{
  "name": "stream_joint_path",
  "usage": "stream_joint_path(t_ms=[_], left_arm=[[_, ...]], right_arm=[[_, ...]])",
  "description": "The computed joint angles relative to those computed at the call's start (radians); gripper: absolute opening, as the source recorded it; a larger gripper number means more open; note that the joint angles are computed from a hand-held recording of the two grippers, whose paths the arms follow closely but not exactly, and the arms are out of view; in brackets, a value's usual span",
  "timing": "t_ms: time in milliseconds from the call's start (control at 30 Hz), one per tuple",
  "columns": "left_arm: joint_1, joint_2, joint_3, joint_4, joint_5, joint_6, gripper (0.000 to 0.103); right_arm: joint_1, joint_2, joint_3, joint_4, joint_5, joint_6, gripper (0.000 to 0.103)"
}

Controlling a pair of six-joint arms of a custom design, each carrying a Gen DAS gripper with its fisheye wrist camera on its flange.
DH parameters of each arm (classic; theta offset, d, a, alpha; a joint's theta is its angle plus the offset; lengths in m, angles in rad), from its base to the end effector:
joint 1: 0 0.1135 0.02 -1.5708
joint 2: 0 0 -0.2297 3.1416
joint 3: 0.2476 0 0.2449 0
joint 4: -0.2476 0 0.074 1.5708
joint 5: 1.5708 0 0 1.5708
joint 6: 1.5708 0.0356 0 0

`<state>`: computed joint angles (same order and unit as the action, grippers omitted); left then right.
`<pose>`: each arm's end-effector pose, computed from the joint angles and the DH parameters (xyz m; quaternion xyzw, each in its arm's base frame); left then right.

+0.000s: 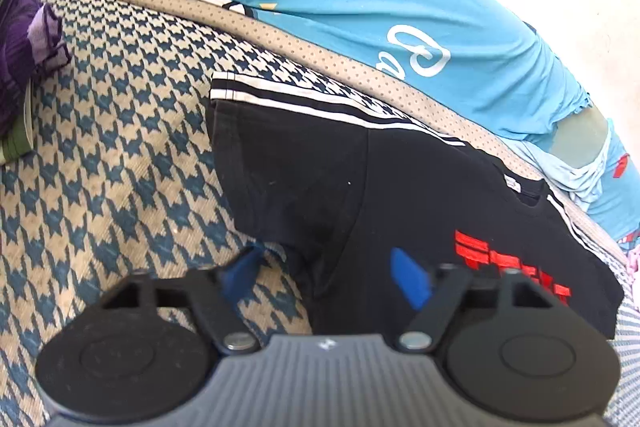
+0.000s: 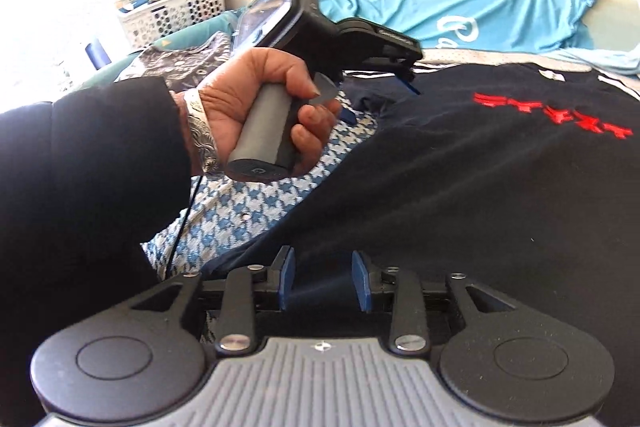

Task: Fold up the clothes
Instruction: 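Close the left tool on the striped sleeve edge, then open it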

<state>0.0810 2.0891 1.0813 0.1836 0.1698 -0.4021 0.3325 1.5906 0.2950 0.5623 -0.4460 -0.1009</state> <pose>0.3846 0.0252 0.0642 -0.1919 0.9082 -0.1360 0.3461 0.2083 0.0882 0.0599 -0.2794 0.8508 0.2465 0.3706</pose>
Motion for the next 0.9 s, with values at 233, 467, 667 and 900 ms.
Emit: stream_joint_path(t_ms=[233,467,667,900], left_arm=[[-0.034,0.012,0.020,-0.009,-0.108,0.040,0.009],[-0.064,0.044,0.063,0.007,-0.206,0.109,0.005],[-0.068,0.094,0.131,0.004,-0.260,0.144,0.005],[-0.097,0.136,0.138,0.076,-0.336,0.230,0.007]], right_arm=[[-0.027,0.013,0.014,-0.005,-0.005,0.010,0.031],[-0.033,0.034,0.026,0.002,-0.005,0.011,0.031],[-0.035,0.043,0.035,0.008,0.002,0.012,0.032],[-0.029,0.068,0.059,0.003,0.016,0.010,0.033]])
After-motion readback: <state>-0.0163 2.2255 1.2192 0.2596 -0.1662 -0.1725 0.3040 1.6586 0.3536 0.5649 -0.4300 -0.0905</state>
